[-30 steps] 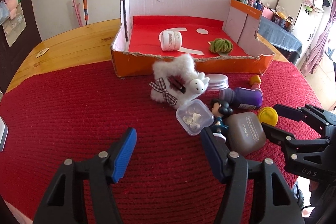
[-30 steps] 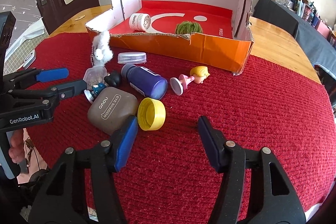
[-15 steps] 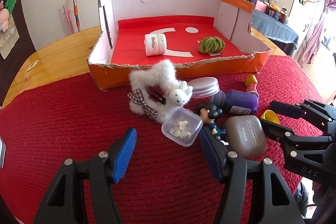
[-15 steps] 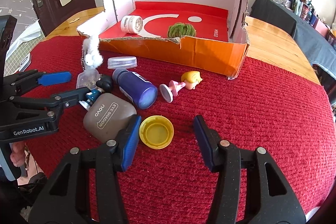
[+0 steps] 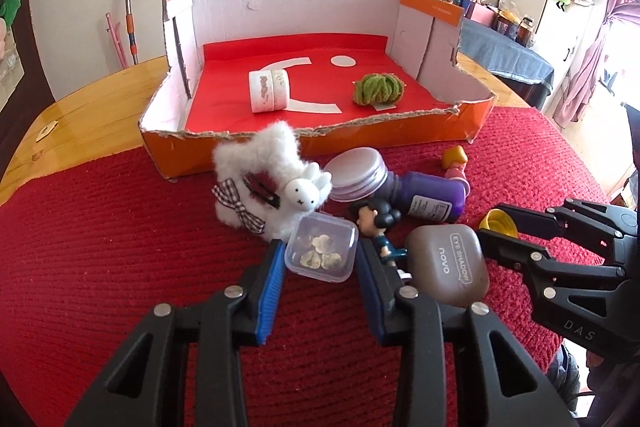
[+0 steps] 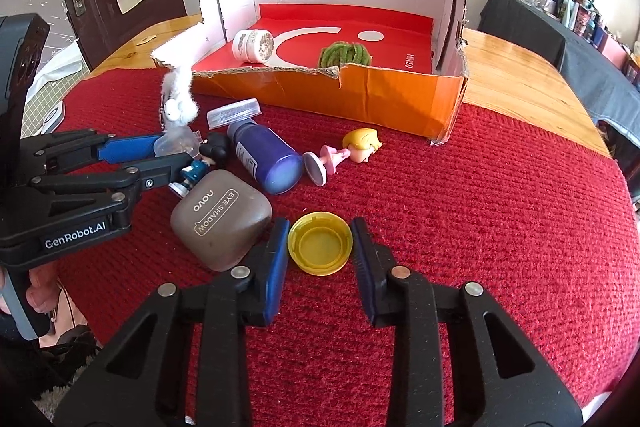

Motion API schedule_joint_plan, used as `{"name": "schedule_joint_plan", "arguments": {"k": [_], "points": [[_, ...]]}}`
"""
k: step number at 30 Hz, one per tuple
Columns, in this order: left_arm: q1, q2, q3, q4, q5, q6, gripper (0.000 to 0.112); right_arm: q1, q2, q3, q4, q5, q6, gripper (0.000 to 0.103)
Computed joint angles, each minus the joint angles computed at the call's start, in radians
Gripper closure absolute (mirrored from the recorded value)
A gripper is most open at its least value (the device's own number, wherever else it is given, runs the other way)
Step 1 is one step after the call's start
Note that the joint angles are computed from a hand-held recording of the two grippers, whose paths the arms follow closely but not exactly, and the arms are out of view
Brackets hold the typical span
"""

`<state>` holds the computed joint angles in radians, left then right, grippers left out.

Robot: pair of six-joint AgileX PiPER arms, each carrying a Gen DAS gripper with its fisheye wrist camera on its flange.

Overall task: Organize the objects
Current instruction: 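Grasp the clear plastic box with the left tool while the right grasps the yellow lid, then carry the clear plastic box with the left tool while the right carries the yellow lid into the box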

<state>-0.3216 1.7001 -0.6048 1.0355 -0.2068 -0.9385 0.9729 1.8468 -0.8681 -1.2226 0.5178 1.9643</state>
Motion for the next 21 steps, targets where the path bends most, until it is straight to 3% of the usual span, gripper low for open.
{"name": "schedule_joint_plan", "arguments": {"k": [21], "points": [[0.032, -0.125, 0.068, 0.108, -0.023, -0.104, 0.074, 0.032, -0.03, -0.054, -0.028, 0.025, -0.019, 0.074]]}}
